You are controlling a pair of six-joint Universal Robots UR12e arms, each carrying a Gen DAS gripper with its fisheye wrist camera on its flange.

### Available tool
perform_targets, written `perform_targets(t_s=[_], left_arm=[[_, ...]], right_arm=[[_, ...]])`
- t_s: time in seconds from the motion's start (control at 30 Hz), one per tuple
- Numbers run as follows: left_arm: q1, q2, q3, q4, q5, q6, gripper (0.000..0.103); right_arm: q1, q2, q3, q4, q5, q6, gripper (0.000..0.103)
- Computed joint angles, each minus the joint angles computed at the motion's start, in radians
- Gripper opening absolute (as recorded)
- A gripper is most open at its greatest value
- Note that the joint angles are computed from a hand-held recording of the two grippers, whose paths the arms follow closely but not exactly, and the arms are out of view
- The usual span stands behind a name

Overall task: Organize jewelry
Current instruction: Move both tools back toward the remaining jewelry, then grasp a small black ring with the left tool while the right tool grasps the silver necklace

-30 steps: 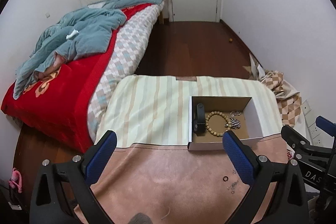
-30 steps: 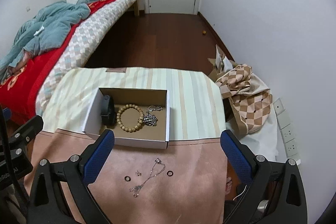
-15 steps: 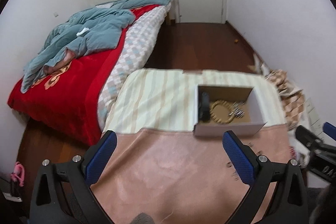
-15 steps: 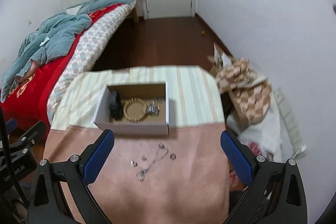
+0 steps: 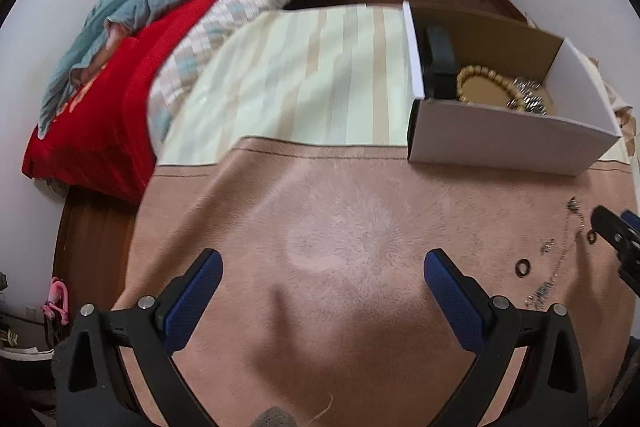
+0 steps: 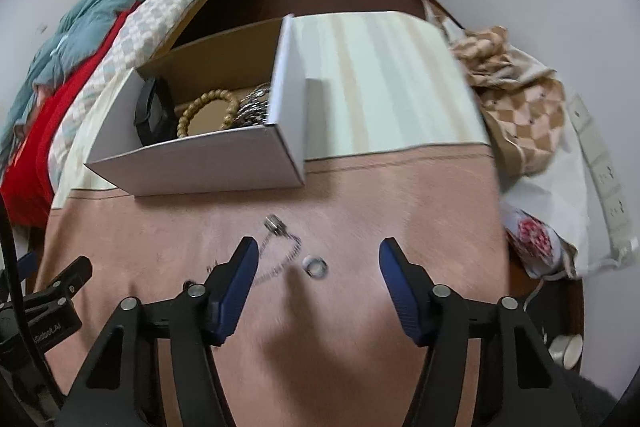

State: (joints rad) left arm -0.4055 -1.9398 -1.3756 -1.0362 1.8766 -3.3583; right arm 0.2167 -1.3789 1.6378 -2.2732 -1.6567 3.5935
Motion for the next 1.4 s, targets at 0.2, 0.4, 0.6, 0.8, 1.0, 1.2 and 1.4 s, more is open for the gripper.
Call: perform_targets(t_s=[0.2,0.4,0.6,0.8,1.0,1.2,1.4], left_arm=[[0.005,-0.014,0.005,-0.027,-0.022,0.015,0.103],[-0.002,-0.006,-0.005,-0.004,-0.075,0.057,0.103],[-0.016,0.001,-0.009,0.023,-0.169,0.086,0.103],[-0.033,-0.018,0.010,0.018,-0.236,0.098,0.102],[-0.045,-0.034,0.024,0.018,-0.276,0.134,0.092],[-0.053,-0.043,0.030,0.022,-0.287,0.165,0.059],[-0.046,-0.047,0.031,0.050,-0.310,0.190,0.010]], right_arm=[[0.028,0.052,-0.036,-0.002,-0.054,-0.102,0.050],[0.037,0.037,-0.027,-0.026,-0.069,-0.106,0.012],[0.012,-0.041,0.027,-0.061,-0.035,0.004,0.012],[0.002,-0.102,0.078,-0.058,-0.039,0.067,0.012],[-0.010,-0.123,0.105,-0.041,-0.050,0.094,0.012],[-0.018,-0.123,0.109,-0.037,-0.051,0.105,0.012],[-0.015,-0.120,0.105,-0.033,-0.058,0.113,0.012]])
